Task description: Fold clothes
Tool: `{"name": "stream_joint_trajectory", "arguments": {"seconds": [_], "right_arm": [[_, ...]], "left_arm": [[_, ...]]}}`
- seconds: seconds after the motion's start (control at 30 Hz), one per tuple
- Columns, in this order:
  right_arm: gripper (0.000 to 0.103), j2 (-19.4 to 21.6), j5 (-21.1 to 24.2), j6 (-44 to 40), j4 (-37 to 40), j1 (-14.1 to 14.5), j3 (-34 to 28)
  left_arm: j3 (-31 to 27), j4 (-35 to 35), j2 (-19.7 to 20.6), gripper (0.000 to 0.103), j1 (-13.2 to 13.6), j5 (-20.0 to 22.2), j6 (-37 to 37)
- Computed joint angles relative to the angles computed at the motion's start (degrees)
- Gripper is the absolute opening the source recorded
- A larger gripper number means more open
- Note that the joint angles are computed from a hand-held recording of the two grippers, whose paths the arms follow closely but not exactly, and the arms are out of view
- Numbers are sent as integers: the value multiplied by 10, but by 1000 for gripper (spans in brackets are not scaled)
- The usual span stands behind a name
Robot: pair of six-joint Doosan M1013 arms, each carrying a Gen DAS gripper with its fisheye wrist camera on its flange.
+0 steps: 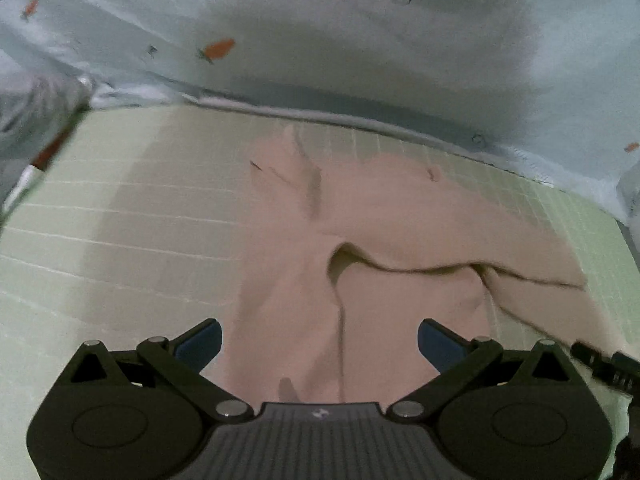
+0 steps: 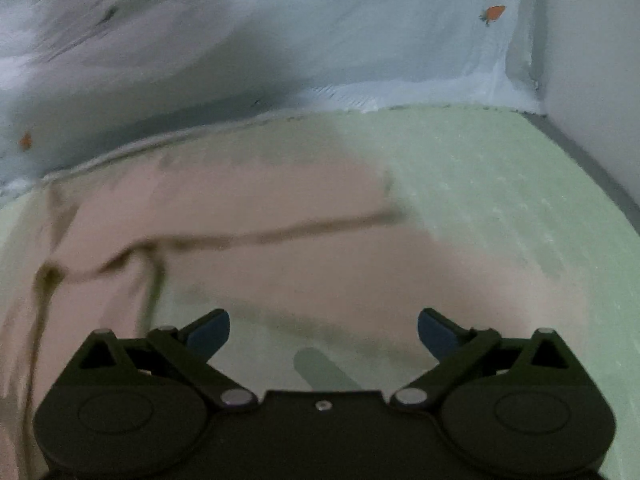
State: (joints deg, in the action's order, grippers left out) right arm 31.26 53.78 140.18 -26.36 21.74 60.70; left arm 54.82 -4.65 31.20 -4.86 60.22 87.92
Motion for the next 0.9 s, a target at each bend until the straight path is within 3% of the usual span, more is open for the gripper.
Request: {"name": "stream_joint_trajectory", "arguments": {"seconds": [0.27,0.4,0.43,0.5,0.53,0.57,0.67,0.77,0.9], "right_arm": [[102,82,27,22,7,-43,-110],[96,94,6,28,45,-52,-124],[87,97,5,22,49,-52,-129],[56,111,38,-3,40,-47,-157],[24,118,55,-20,44,-47,-173],[9,122,66,-31,49,-46,-185],[8,105,21,-25,50,-42,-166],[7,85,-38,-74,59,-28,-150],[7,56,-124,-185,155,-3,-126]], "left_arm": [[-76,30,58,103,-8,53,-16],[-85,31,65,103,-6,62,-14],[-85,30,64,103,-5,61,-16],[-83,24,62,103,-3,55,-22],[-81,20,60,103,-2,52,-23],[-77,15,57,103,0,46,-22],[-56,6,41,103,4,22,-19],[-37,-2,25,103,9,1,-18],[-7,-8,2,103,17,-21,-27]]}}
